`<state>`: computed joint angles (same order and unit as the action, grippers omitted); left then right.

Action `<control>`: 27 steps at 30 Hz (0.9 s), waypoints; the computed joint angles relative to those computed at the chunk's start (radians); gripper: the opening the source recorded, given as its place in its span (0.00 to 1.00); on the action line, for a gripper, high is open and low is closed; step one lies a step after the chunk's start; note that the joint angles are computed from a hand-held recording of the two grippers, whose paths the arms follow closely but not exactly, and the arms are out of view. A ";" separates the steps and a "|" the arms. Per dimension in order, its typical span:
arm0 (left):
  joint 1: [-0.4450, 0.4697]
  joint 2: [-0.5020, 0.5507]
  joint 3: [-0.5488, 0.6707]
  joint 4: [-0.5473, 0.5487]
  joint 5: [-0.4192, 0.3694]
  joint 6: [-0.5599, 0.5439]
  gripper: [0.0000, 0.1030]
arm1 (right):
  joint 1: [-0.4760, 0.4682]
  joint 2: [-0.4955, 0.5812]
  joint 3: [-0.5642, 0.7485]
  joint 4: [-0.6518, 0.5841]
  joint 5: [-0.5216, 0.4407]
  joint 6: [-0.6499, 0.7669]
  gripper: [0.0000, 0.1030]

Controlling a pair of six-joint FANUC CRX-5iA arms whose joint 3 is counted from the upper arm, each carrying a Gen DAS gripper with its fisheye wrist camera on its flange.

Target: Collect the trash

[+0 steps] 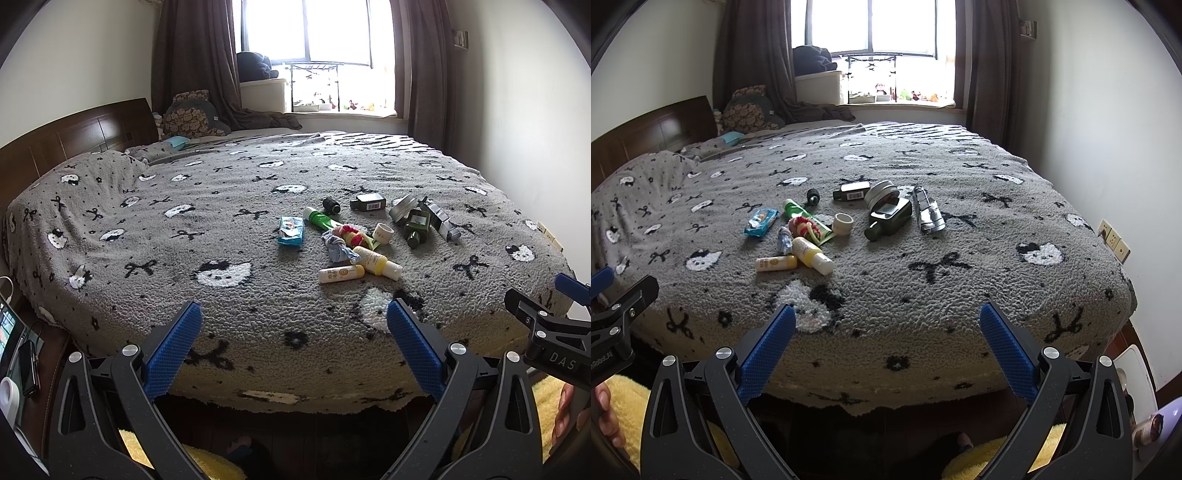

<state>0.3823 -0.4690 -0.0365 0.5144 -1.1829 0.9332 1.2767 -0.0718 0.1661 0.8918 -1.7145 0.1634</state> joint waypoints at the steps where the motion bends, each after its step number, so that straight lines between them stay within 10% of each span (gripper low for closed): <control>1: 0.005 0.001 0.001 0.004 -0.003 -0.005 0.92 | 0.000 -0.004 -0.005 0.000 0.001 0.000 0.97; 27: -0.131 0.102 -0.004 -0.156 0.051 0.068 0.92 | -0.090 -0.083 -0.187 -0.002 0.144 -0.012 0.97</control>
<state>0.2510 -0.3671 -0.0408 0.3583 -1.1317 1.0010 1.1870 -0.1552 -0.0206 0.8901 -1.5708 0.1511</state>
